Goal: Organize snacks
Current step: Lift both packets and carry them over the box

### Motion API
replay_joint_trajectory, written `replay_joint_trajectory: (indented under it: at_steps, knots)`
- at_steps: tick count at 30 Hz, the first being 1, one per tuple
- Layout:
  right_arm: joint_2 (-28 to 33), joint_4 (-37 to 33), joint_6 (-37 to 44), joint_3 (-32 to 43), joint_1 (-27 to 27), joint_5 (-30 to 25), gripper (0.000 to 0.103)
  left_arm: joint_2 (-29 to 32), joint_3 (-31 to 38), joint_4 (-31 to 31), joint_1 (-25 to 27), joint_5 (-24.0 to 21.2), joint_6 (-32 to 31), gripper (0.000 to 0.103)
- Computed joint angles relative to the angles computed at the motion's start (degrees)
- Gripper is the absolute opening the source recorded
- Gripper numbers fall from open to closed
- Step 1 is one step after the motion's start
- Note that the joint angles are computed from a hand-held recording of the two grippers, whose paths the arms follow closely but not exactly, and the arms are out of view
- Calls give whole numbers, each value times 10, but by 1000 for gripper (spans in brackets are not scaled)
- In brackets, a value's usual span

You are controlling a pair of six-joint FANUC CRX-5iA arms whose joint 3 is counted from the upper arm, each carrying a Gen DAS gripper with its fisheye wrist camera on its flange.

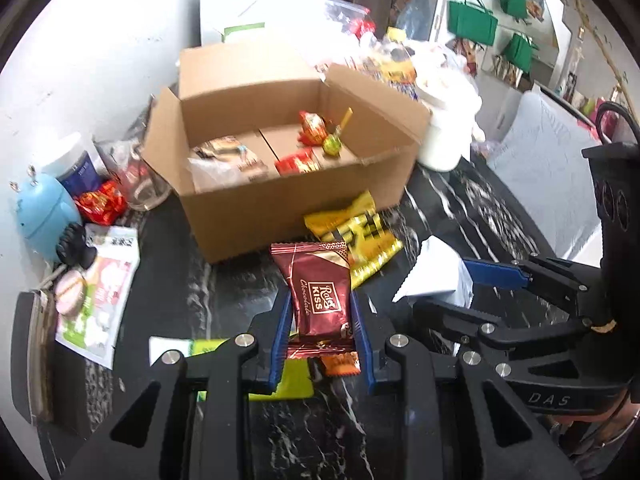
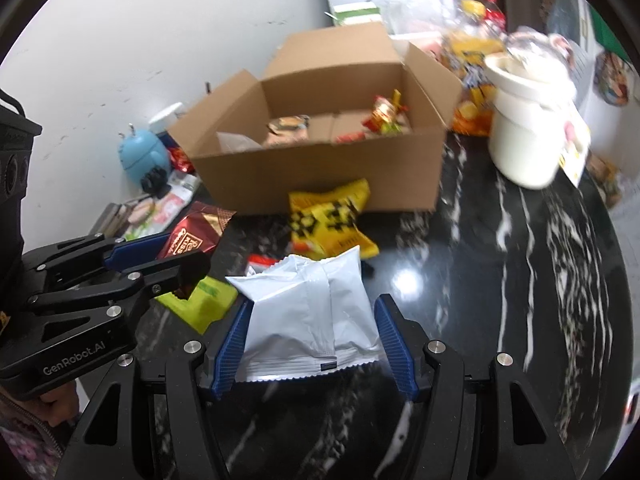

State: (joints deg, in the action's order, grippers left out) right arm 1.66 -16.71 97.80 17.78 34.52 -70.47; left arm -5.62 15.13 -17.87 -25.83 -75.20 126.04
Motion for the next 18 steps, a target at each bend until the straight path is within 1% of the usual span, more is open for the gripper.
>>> replay_joint_trajectory:
  at_steps: [5,10,15,18]
  knots:
    - [15,5,9,30,10,7,62,-1,22,-20,11,6,-8,28]
    - [41,1,18,82,7,5,62,1,45,-35,25,24,-24,28]
    - [78,4,26,144,5,1,62,7,57,-17,56,49,-47,28]
    - [106,-1,28,189,1,-10,62,13,67,-12,71,58,-58,28]
